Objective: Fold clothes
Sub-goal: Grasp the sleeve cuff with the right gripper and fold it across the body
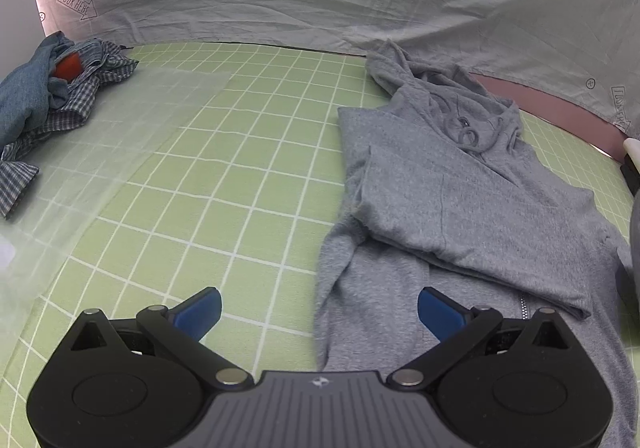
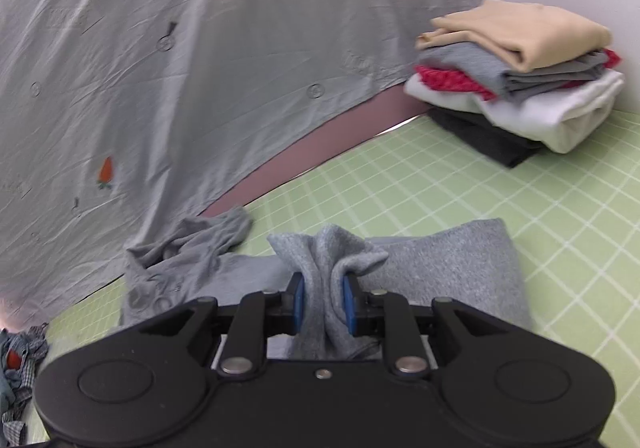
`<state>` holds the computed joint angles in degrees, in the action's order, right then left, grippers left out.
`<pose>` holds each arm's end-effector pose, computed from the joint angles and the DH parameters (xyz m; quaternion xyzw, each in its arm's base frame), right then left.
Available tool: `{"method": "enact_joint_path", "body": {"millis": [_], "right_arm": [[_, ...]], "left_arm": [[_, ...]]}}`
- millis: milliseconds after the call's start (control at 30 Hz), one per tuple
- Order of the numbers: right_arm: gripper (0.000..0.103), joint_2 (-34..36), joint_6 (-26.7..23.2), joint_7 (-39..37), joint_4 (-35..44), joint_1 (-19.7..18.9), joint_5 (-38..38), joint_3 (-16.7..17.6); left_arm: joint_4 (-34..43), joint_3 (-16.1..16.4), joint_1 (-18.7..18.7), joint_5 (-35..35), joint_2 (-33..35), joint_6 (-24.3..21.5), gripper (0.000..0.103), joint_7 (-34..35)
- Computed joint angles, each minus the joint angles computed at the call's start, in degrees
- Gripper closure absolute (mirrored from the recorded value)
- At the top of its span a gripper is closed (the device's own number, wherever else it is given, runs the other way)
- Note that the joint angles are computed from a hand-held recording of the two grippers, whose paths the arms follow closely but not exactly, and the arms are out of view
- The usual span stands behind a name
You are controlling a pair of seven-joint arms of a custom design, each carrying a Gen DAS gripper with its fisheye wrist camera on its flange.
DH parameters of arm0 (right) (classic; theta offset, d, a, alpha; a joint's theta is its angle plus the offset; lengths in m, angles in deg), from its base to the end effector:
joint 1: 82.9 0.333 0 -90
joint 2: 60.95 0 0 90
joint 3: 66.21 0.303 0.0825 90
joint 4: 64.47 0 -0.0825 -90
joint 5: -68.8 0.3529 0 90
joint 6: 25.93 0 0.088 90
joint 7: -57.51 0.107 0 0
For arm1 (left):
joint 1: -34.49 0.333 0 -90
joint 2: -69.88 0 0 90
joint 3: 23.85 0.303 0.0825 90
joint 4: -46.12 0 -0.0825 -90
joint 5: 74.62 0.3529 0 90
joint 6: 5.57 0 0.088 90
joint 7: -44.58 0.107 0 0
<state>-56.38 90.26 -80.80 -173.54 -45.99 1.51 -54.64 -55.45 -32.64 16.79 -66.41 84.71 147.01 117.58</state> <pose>0.4190 0.3893 0.4918 -0.2817 0.8211 -0.3354 0.3660 0.5784 -0.2824 0.4890 -0.5812 0.7508 -0.2734 0.1538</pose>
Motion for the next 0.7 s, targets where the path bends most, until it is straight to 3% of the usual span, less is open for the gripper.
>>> {"method": "enact_joint_path", "body": {"millis": [200, 300, 400, 467, 533, 600, 700], "right_arm": [[0.083, 19.01, 9.7, -7.46, 25.15, 2.76, -4.05, -2.99], [0.081, 27.86, 13.2, -14.63, 37.63, 3.82, -1.31, -3.82], [0.062, 34.27, 9.49, -23.6, 47.25, 5.39, 8.47, -4.48], [0.055, 33.41, 5.97, -22.52, 45.98, 6.18, 9.24, -4.27], [0.034, 31.57, 3.27, -20.87, 43.31, 7.86, 10.62, -5.73], [0.02, 27.79, 1.02, -18.02, 37.75, 9.61, 11.2, -7.44], [0.02, 22.67, -3.17, -17.2, 30.9, 11.66, 13.4, -9.06]], "left_arm": [[-1.54, -0.07, 2.78, -3.4, -1.27, -1.18, 0.0, 2.99], [-1.72, 0.14, 3.43, -3.91, -1.48, -1.61, 0.0, 3.47], [-1.8, 0.39, 3.52, -3.49, -1.75, -1.16, 0.0, 2.92], [-1.75, 0.4, 3.32, -2.96, -1.85, -0.84, 0.0, 2.41], [-1.65, 0.23, 2.94, -2.54, -1.85, -0.57, 0.0, 1.89], [-1.39, 0.0, 2.36, -2.05, -1.67, -0.34, 0.0, 1.34], [-0.62, -0.71, 1.06, -1.52, -0.84, 0.3, 0.0, 1.12]]}}
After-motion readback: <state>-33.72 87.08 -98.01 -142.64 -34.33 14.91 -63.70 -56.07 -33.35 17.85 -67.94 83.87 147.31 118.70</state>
